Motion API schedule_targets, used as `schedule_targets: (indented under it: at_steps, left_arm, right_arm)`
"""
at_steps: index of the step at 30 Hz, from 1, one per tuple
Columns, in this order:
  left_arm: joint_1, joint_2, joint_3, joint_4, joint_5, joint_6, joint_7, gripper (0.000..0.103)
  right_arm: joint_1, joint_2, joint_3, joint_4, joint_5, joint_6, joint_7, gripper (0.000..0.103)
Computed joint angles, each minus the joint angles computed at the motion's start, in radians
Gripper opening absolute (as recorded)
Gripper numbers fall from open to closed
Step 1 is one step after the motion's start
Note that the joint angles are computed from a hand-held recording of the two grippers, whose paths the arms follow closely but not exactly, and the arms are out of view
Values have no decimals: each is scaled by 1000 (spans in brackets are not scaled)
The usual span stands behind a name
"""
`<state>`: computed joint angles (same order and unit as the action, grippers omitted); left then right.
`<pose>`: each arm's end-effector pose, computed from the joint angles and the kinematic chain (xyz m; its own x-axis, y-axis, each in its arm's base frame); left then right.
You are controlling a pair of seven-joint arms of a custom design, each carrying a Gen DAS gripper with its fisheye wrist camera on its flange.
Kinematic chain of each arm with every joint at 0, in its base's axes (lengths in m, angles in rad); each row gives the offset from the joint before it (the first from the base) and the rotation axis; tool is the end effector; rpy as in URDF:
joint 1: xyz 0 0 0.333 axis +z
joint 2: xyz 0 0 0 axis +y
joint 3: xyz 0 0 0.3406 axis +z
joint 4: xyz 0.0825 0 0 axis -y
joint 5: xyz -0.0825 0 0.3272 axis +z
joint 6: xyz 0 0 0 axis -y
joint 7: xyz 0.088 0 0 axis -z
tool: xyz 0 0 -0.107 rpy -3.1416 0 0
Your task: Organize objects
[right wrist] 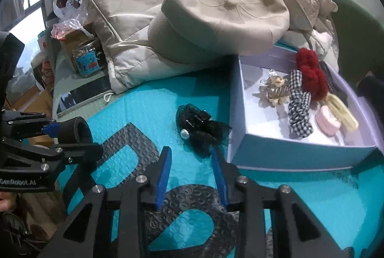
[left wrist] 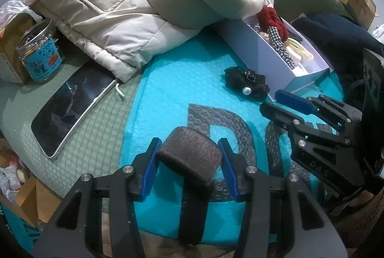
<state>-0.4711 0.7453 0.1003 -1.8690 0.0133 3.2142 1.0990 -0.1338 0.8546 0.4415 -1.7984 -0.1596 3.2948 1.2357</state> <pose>0.6111 -0.2516 0.2492 -0.0169 -0.9816 0.1900 -0.8391 -0.0895 -0.5366 0.6594 0.1559 0.2544 0.5271 -0.8497 -0.0143 -0.6188 -0.3722 -0.6917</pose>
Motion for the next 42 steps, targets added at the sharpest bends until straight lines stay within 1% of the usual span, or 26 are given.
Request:
schedule_targets:
  at_steps: [1, 3, 5, 7, 9, 10, 13, 14, 16, 18, 20, 23, 24, 26, 28, 29, 31, 32, 33, 34, 36, 37, 40, 42]
  left_arm:
    - [0, -2, 3, -5, -1, 4, -2, 46]
    - [21, -4, -13, -6, -1, 2, 2, 46]
    - [30, -2, -16, -6, -4, 3, 1, 46]
    - [43, 1, -25, -3, -5, 2, 3, 46]
    - [56, 7, -36, 5, -4, -1, 6, 46]
    - [62, 11, -41, 7, -3, 2, 9, 46]
    - [74, 18, -49, 5, -6, 23, 14, 46]
    - [81, 19, -56, 5, -9, 29, 17, 46]
    - [92, 22, -64, 6, -16, 32, 21, 46]
    - [105, 23, -76, 9, -18, 31, 29, 46]
    - [96, 26, -65, 12, -24, 29, 29, 46]
    - [100, 29, -68, 14, -27, 31, 33, 46]
    - [101, 28, -68, 13, -28, 33, 35, 46]
    - [92, 30, -57, 16, -30, 30, 37, 46]
    - [91, 31, -54, 20, -34, 28, 35, 46]
    - [92, 30, -56, 20, -34, 30, 36, 46]
    - [97, 31, -63, 22, -34, 29, 38, 46]
    - [98, 31, -64, 24, -35, 28, 38, 46]
    - [101, 30, -69, 21, -35, 31, 39, 46]
    - [105, 33, -73, 22, -36, 33, 39, 46]
    - [98, 34, -65, 25, -38, 29, 38, 46]
    - [86, 35, -52, 27, -38, 27, 36, 46]
    - [73, 38, -39, 34, -40, 22, 31, 46]
    - [68, 41, -34, 40, -40, 17, 27, 46]
  right_arm:
    - [-1, 3, 3, 3, 1, -2, 2, 34]
    - [15, 7, -11, 16, 10, -8, 11, 34]
    - [30, 16, -21, 38, 29, -19, 28, 34]
    - [47, 28, -29, 70, 55, -53, 47, 34]
    - [48, 44, -21, 95, 72, -75, 47, 34]
    - [31, 54, 4, 103, 77, -87, 37, 34]
    - [-85, 106, 166, 111, 79, -118, -44, 34]
    - [-97, 111, 186, 107, 80, -115, -69, 34]
    - [-80, 106, 175, 104, 87, -102, -93, 34]
    - [-91, 117, 196, 114, 94, -117, -116, 34]
    - [-106, 130, 224, 126, 105, -154, -148, 34]
    - [-119, 126, 242, 104, 126, -142, -197, 34]
    - [-110, 115, 230, 94, 135, -126, -201, 34]
    - [-61, 85, 166, 73, 148, -65, -181, 34]
    - [-27, 64, 116, 59, 143, -17, -148, 34]
    - [-1, 53, 80, 58, 142, 0, -127, 34]
    - [70, 34, -12, 64, 151, 30, -78, 34]
    - [100, 31, -49, 74, 157, 27, -53, 34]
    - [116, 35, -69, 90, 155, 6, -34, 34]
    - [120, 40, -75, 103, 144, -12, -21, 34]
    - [157, 45, -117, 127, 142, -32, 8, 34]
    - [168, 48, -129, 140, 140, -47, 18, 34]
    - [190, 62, -149, 184, 138, -86, 32, 34]
    - [225, 72, -184, 221, 144, -113, 42, 34]
